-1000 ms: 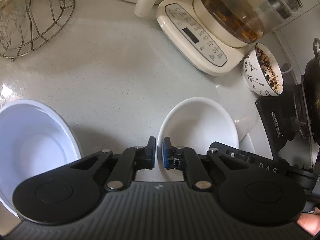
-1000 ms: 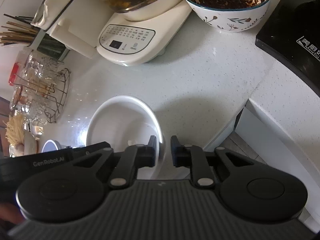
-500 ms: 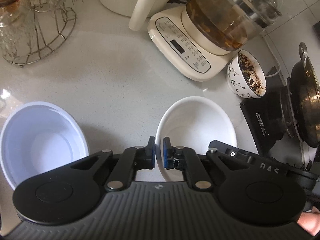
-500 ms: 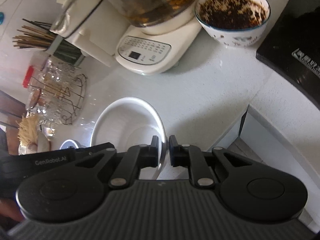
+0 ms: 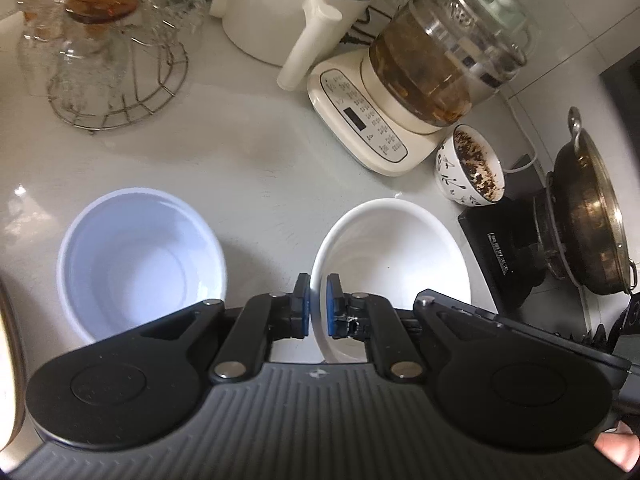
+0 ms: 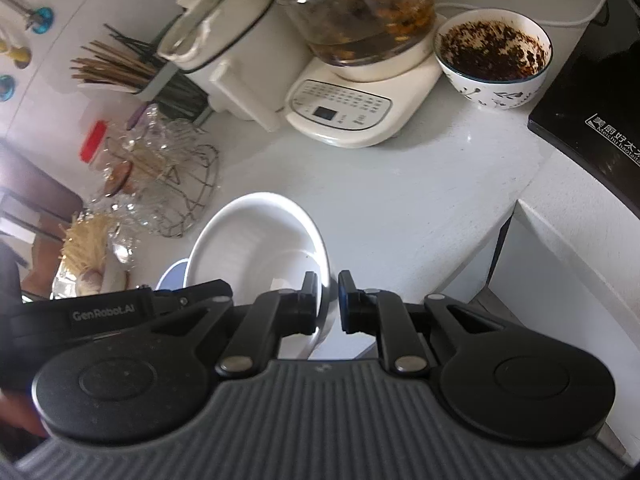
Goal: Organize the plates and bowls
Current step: 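Lift the ceramic bowl with both grippers and lower it into the plastic bowl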
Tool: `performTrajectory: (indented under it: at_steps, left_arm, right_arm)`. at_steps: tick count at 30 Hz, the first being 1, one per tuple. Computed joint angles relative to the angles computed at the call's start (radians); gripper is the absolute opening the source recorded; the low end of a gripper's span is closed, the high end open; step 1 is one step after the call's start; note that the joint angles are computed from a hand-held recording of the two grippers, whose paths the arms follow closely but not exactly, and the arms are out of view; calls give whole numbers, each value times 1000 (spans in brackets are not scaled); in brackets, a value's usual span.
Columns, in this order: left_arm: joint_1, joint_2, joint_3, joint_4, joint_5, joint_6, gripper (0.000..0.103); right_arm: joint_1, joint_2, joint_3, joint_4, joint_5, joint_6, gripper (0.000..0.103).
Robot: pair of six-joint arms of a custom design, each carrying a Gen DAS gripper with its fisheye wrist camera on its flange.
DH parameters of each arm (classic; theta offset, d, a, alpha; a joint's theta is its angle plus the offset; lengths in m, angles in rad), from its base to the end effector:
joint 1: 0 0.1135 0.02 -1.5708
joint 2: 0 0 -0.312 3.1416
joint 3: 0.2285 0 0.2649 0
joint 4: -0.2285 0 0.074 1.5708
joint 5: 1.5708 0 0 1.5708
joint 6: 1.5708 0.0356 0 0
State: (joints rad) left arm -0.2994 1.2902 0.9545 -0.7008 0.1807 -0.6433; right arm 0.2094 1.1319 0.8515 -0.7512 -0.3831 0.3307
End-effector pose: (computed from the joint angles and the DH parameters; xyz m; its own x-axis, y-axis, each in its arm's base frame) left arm 0.2394 -0.0806 0.2911 -0.8845 -0.3445 -0.3147 -0.1911 0.8827 -0.4292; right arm 0.1996 0.0560 0.2904 -0.9175 0.1129 -0.3815 -0.0874 0.8783 0.4701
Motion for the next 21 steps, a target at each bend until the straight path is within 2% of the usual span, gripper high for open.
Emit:
performTrajectory:
  at_steps: [10, 21]
  left_arm:
    - [54, -217, -102, -78, 27, 13, 9]
    - [179, -350, -121, -172, 53, 83, 9]
  right_arm:
    - [188, -144, -44, -8, 114, 124, 14]
    - [360, -138, -25, 56, 193, 257, 14]
